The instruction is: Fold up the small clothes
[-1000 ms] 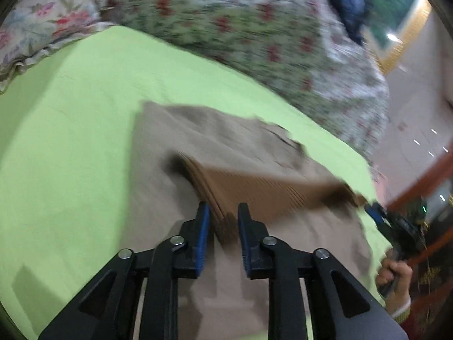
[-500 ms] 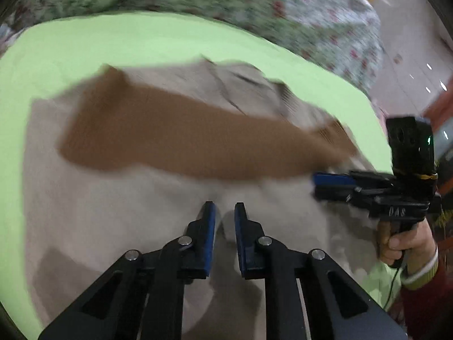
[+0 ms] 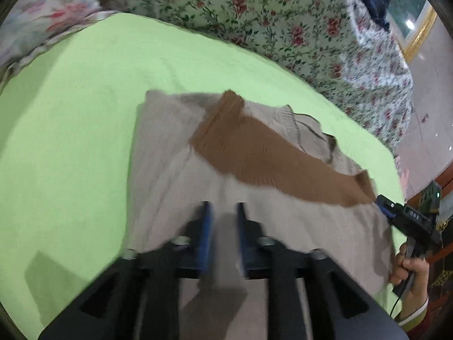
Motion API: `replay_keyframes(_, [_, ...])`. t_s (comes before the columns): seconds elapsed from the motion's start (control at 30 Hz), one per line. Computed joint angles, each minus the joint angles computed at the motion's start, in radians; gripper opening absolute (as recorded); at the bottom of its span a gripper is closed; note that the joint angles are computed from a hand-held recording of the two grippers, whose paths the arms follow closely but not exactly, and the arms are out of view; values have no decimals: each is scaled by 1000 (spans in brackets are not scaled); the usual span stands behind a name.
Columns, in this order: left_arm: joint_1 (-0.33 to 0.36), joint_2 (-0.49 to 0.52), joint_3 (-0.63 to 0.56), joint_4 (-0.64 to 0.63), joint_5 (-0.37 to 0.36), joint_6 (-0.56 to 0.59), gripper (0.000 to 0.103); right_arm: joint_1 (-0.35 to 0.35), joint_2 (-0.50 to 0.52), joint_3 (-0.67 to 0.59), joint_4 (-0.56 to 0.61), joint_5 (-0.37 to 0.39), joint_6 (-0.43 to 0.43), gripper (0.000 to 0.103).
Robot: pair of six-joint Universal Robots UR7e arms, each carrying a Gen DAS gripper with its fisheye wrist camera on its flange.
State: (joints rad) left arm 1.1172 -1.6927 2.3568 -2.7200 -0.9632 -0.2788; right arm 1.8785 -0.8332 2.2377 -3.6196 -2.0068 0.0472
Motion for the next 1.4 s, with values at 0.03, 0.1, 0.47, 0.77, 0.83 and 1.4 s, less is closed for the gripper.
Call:
replay_keyframes(0.03, [-22,-42,33,9,14,-29,33,19,-6,22,-21,-5,9,42])
replay_keyframes(0.1, [-77,-120,99,25,45,-88,38,44,-4,73,-88,-2,13,44])
replay_keyframes(0.47, [-377,-599,324,446,107,-508,74,111,95,254,-338,39,128,47])
replay_keyframes(0.77, [-387,-642,360,476,49,-595,75,136,103,284,-355,46,161,51])
replay_keyframes(0.83, [-373,-620,362,442,48,-589,77,140,100,288,-359,46,168,53])
replay_keyframes(1.4, [-116,-200,241,-80,110,-375,21,95,50,291,-335,92,149,56])
